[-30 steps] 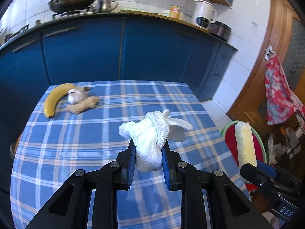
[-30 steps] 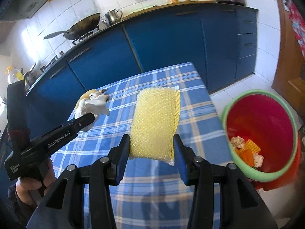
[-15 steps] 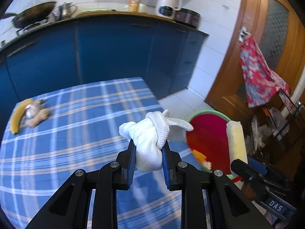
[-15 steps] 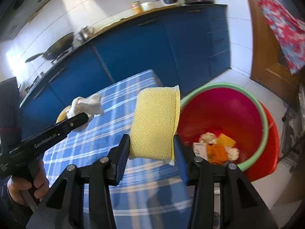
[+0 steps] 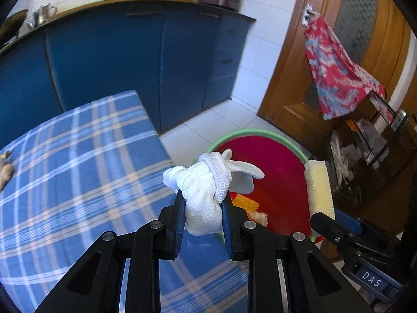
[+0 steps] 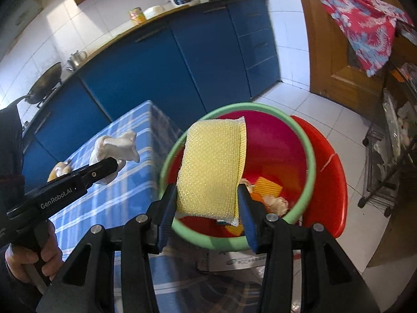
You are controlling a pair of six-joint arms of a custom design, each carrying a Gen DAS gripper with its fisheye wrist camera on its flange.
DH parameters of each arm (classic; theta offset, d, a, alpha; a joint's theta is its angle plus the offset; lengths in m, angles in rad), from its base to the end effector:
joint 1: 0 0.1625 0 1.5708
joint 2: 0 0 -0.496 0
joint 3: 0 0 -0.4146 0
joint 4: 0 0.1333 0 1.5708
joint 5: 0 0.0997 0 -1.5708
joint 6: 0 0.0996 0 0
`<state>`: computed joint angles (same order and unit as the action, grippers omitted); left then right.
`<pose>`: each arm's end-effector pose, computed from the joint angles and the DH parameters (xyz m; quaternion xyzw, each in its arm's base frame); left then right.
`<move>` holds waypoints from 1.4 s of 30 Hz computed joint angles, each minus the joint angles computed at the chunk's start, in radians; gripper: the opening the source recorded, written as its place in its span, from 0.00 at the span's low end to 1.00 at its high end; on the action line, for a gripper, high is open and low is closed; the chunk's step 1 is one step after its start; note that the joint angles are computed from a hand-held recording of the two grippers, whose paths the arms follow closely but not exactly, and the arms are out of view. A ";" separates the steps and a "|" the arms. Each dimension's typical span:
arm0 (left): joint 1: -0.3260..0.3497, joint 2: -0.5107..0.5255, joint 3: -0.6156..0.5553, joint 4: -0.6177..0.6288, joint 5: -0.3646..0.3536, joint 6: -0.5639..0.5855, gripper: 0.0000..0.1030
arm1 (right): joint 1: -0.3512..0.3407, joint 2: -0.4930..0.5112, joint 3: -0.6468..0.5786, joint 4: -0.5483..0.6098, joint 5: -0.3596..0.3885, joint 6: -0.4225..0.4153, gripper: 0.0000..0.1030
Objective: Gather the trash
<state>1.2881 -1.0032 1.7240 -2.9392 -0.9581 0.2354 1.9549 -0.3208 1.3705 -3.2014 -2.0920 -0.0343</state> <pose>-0.0141 -0.7319 0.3023 0.1388 0.8983 -0.3100 0.2787 0.3803 -0.7176 -0.0582 0.1201 -0.9209 0.3155 0.1950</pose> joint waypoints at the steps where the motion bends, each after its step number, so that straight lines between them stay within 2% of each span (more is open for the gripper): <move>1: 0.000 0.012 -0.009 0.010 0.000 0.000 0.25 | -0.006 0.000 0.000 0.002 -0.001 0.002 0.48; 6: 0.002 0.055 -0.043 0.039 -0.009 0.002 0.26 | -0.030 0.003 -0.006 0.016 -0.011 0.008 0.49; 10: 0.002 0.073 -0.058 0.049 -0.014 -0.001 0.47 | -0.046 0.006 -0.013 0.023 -0.008 0.020 0.55; 12: 0.001 0.079 -0.061 0.038 -0.008 0.003 0.54 | -0.052 0.006 -0.014 0.022 -0.009 0.026 0.55; 16: 0.003 0.081 -0.065 0.040 -0.003 -0.004 0.54 | -0.058 0.006 -0.015 0.026 -0.007 0.030 0.55; 20: 0.002 0.070 -0.056 0.027 0.005 -0.007 0.54 | -0.056 0.006 -0.011 0.017 -0.006 0.033 0.63; 22: 0.001 0.062 -0.047 0.021 0.009 -0.010 0.54 | -0.052 0.006 -0.009 0.006 -0.008 0.031 0.63; 36: -0.017 -0.061 0.077 -0.063 0.050 -0.041 0.54 | 0.003 -0.003 0.025 -0.051 -0.015 0.009 0.73; 42: -0.034 -0.127 0.155 -0.143 0.123 -0.055 0.54 | 0.034 0.001 0.032 -0.072 -0.018 -0.003 0.75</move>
<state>1.2541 -1.1301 1.8793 -3.0823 -0.8350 0.1805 1.9891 -0.3199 1.4023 -3.2736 -2.1098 -0.0368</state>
